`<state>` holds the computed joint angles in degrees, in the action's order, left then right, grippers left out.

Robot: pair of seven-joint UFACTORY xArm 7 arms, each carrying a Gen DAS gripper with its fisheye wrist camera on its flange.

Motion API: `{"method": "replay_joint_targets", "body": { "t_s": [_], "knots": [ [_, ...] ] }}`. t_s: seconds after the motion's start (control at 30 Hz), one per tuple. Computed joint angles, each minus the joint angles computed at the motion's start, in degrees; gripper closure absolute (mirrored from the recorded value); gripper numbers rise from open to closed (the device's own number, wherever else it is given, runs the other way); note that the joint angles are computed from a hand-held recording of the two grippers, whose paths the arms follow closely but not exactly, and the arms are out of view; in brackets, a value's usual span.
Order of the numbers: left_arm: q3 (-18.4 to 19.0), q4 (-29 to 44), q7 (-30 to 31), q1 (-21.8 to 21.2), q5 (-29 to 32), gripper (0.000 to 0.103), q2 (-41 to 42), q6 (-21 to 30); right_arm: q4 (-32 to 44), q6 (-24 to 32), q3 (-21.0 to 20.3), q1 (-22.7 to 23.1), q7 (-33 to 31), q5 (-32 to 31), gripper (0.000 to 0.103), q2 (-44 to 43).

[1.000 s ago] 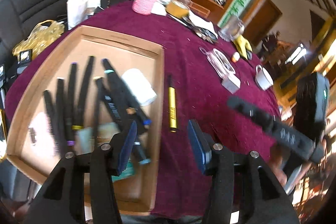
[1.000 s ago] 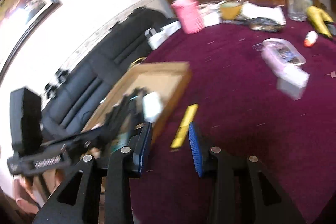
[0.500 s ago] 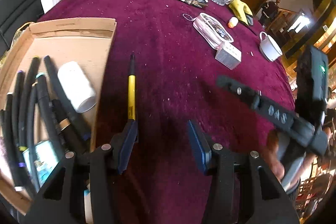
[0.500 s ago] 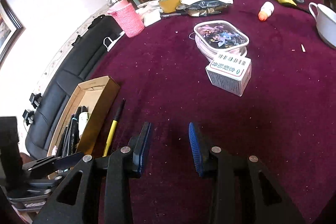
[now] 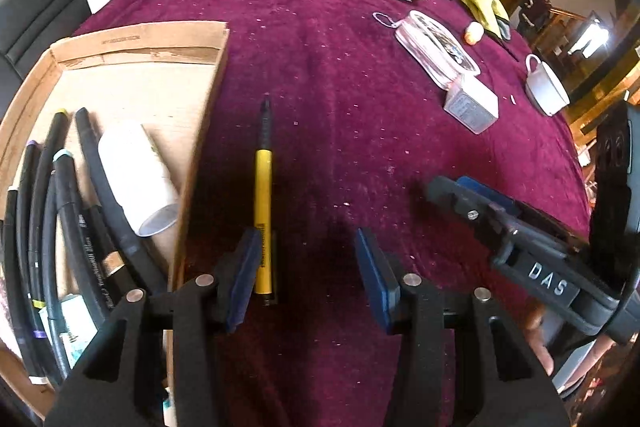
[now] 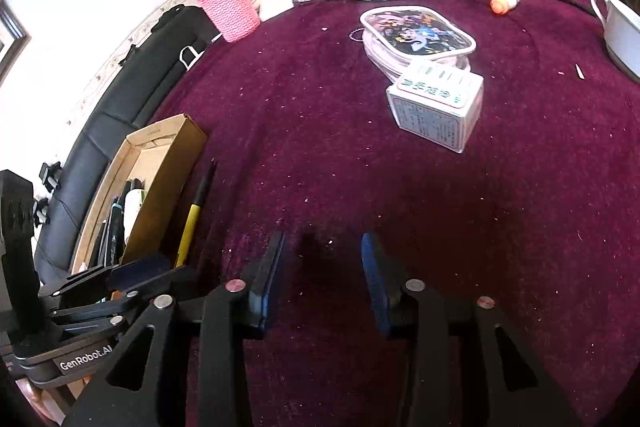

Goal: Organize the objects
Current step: 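Grasp the yellow pen with the left gripper, then grasp the white barcode box with the right gripper while the left holds the yellow pen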

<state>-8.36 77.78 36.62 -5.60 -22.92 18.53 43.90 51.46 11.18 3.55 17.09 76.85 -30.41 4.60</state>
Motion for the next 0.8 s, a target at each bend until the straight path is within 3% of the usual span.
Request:
{"method": "replay_joint_targets", "body": {
  "t_s": [0.13, 0.23, 0.37, 0.53, 0.63, 0.8],
  "knots": [
    [0.44, 0.25, -0.92, -0.74, 2.34, 0.056, 0.22, -0.37, 0.70, -0.54, -0.12, 0.40, -0.82, -0.64, 0.053, 0.73],
    [0.59, 2.74, -2.70, -0.45, 2.59, 0.056, 1.24, 3.48, 0.42, -1.15, -0.36, 0.59, -0.63, -0.36, 0.052, 0.65],
    [0.95, 1.37, -3.94, -1.76, 5.76, 0.057, 0.85, 0.77, -0.60, -3.19, -0.61, 0.42, -0.17, 0.70, 0.052, 0.35],
    [1.16, -0.92, -5.84, -1.68, 6.64, 0.088, -0.02, -3.16, -0.14, -2.50, -0.81, 0.88, 0.40, 0.16, 0.052, 0.48],
    [0.46, 0.25, -4.15, 0.36, 3.33, 0.101, 0.71, -0.63, -0.56, -3.30, -0.78, 0.64, 0.12, 0.86, 0.052, 0.39],
    [0.48, -1.42, -4.05, -0.01, 3.20, 0.102, -0.32, -2.68, -0.52, -3.11, -0.89, 0.79, 0.63, 0.49, 0.052, 0.32]
  ]
}}
